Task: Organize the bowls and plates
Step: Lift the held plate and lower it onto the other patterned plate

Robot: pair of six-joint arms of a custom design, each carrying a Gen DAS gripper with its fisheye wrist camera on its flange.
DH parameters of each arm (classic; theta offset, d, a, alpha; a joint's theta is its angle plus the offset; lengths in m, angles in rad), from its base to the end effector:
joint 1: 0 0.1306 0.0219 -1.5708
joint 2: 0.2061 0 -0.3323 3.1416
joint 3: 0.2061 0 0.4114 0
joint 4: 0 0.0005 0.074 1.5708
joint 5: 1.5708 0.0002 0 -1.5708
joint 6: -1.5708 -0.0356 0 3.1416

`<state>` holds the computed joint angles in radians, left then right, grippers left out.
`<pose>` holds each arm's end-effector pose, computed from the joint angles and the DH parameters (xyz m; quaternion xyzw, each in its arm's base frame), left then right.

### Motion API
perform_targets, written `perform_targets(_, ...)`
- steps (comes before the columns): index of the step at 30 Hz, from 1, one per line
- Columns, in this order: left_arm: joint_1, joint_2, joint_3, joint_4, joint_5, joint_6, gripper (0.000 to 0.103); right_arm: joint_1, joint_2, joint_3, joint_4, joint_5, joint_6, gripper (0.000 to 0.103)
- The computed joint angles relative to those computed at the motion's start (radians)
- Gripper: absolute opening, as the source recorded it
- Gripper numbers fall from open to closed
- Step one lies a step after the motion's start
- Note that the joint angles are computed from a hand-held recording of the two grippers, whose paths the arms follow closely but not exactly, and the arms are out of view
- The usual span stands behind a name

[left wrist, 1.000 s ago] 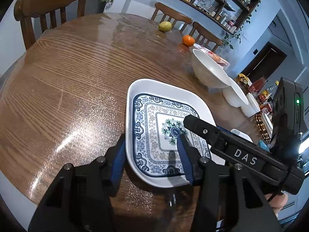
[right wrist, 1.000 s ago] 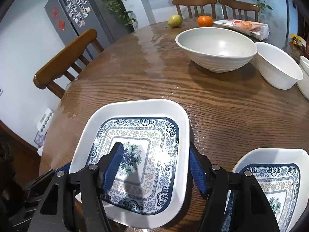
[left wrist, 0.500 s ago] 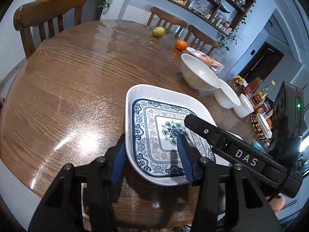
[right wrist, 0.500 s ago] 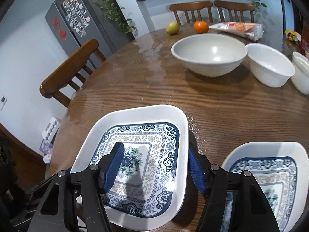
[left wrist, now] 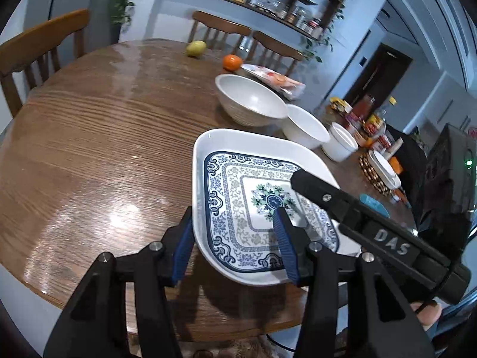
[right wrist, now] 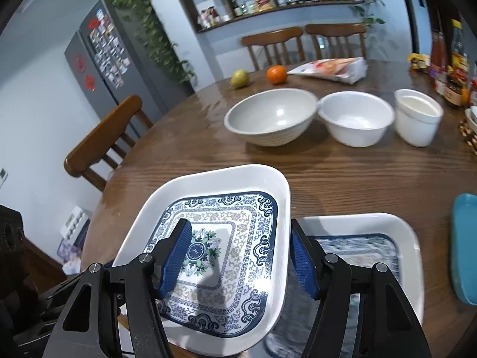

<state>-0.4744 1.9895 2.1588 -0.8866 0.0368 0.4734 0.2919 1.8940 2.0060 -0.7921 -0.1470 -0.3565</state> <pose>0.6256 -0.3233 0.3973 0.0081 0.9102 -0.2038 0.3606 0.6530 0.2011 0.3946 -0.0025 0.9006 0.1997 0.3861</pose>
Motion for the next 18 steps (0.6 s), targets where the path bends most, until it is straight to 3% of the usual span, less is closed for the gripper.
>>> perform_targets(18,-0.093,0.130,0.175,-0.090,0.042,-0.096,0.049,-0.073,-0.217,-0.321,0.133,0.104,-0.058,0.067)
